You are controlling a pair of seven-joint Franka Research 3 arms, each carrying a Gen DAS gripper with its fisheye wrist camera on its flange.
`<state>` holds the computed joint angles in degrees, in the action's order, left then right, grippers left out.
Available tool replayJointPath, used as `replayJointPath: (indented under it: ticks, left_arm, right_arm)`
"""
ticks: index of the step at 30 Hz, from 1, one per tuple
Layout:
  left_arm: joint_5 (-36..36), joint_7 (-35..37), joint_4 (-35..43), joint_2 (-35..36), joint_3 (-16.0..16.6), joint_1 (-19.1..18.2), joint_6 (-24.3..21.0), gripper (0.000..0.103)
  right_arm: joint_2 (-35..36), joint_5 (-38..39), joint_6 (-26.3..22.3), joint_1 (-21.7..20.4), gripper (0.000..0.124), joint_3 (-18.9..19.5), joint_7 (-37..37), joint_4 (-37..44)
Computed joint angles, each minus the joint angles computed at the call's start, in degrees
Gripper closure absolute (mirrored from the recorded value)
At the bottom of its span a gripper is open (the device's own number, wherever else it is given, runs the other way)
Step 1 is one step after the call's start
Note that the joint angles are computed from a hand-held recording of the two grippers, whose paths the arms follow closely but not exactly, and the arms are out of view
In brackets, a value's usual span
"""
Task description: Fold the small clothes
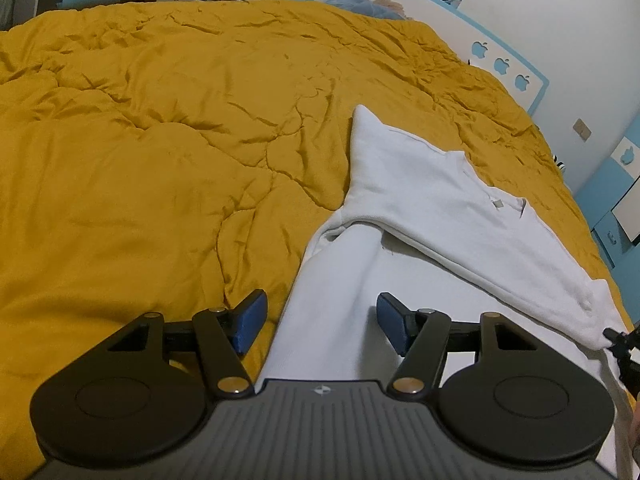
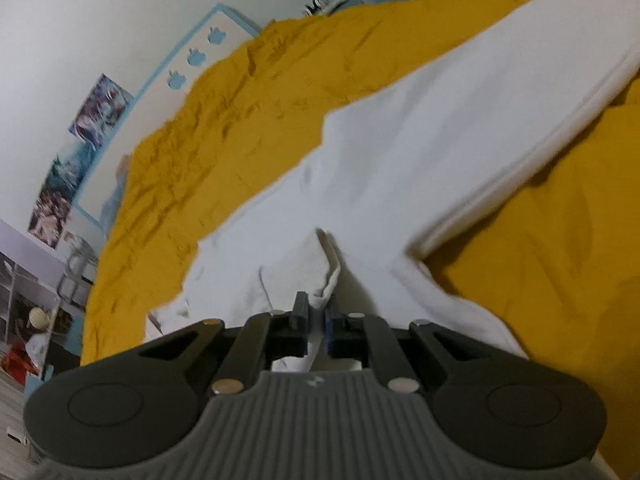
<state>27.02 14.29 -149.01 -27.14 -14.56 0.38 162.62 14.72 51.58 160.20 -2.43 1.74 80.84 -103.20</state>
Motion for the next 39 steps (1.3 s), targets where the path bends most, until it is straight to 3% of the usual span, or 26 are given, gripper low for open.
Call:
replayJointPath:
  ticks: [2, 4, 7, 9, 12, 15, 16, 17, 20, 23, 25, 28, 32, 35, 39]
  left_arm:
    - [-0.38, 0.29, -0.12, -0.03, 0.46, -0.29, 0.18, 0.029]
    - [-0.95, 0.83, -0.19, -0.14, 0.91, -0.71, 0.01, 0.03]
    - [-2.12, 1.45, -0.05, -0.52, 1.28, -1.33, -1.22, 0.031]
    - [-2.19, 0.43, -0.17, -1.08, 0.62, -0.9, -1.98, 0.033]
    - [-1.12, 0.02, -0.43, -1.68, -0.03, -0.41, -2.44, 0.037]
    - [-0.72, 1.06, -0.62, -2.48, 0.36, -0.97, -2.88, 0.038]
    - [-0.89, 1.98, -0.67, -2.65, 0.86, -1.42, -2.97, 0.051]
    - [-1.01, 2.61, -0.59, -2.77, 1.01, -1.67, -3.34, 0.071]
    - [-1.24, 3.22, -1.74, -3.25, 1.56, -1.56, 0.65, 0.093]
    - [0.53, 3.94, -1.86, -2.22, 0.32, 0.65, 4.34, 0.095]
    - [0.59, 3.82, -1.27, -0.98, -0.21, 1.5, 4.18, 0.095]
    - [-2.36, 5.51, -0.7, -1.44, 1.68, -0.94, 0.82, 0.094]
    - [-0.09, 5.19, 0.28, -4.76, -0.8, 0.47, -6.54, 0.089]
    - [-3.62, 10.38, 2.87, -3.38, 2.12, -3.23, -15.96, 0.089]
    - [-9.78, 9.99, -1.63, -6.44, 6.86, -4.79, -10.4, 0.09]
  right_arm:
    - [-0.77, -2.25, -0.68, 0.25, 0.111, -0.78, 0.39, -1.31]
    - [-1.75, -13.23, 2.65, 3.46, 0.096, -4.13, 8.01, -3.3]
    - [-3.94, -26.39, 8.0, 6.31, 0.096, -6.95, 13.43, -6.8]
    - [-5.45, -31.02, 11.13, 6.59, 0.096, -6.61, 12.48, -8.68]
    - [-7.28, -26.54, 14.0, 4.05, 0.096, -1.65, 1.59, -10.06]
    - [-8.83, -9.41, 12.15, 0.99, 0.096, 5.15, -19.71, -9.09]
    - [-8.94, -5.11, 10.6, 1.08, 0.102, 6.17, -25.34, -8.31]
    - [-9.34, -0.33, 9.69, 1.35, 0.124, 7.21, -31.67, -8.03]
    - [-8.43, 4.29, 3.03, 3.9, 0.124, 8.36, -42.25, -5.05]
    - [-7.67, 6.47, 0.01, 7.48, 0.124, 8.89, -47.46, -3.77]
    - [-5.69, 3.45, -2.25, 10.36, 0.124, 8.36, -45.71, -1.73]
    - [-1.33, -4.89, -7.8, 14.65, 0.124, 6.63, -38.13, 2.88]
    - [3.7, -9.01, -17.61, 16.17, 0.124, 7.17, -33.93, 9.34]
    - [5.89, -13.44, -18.83, 18.5, 0.124, 6.56, -29.38, 11.03]
    - [6.9, -13.52, -17.54, 18.73, 0.124, 7.22, -26.44, 11.02]
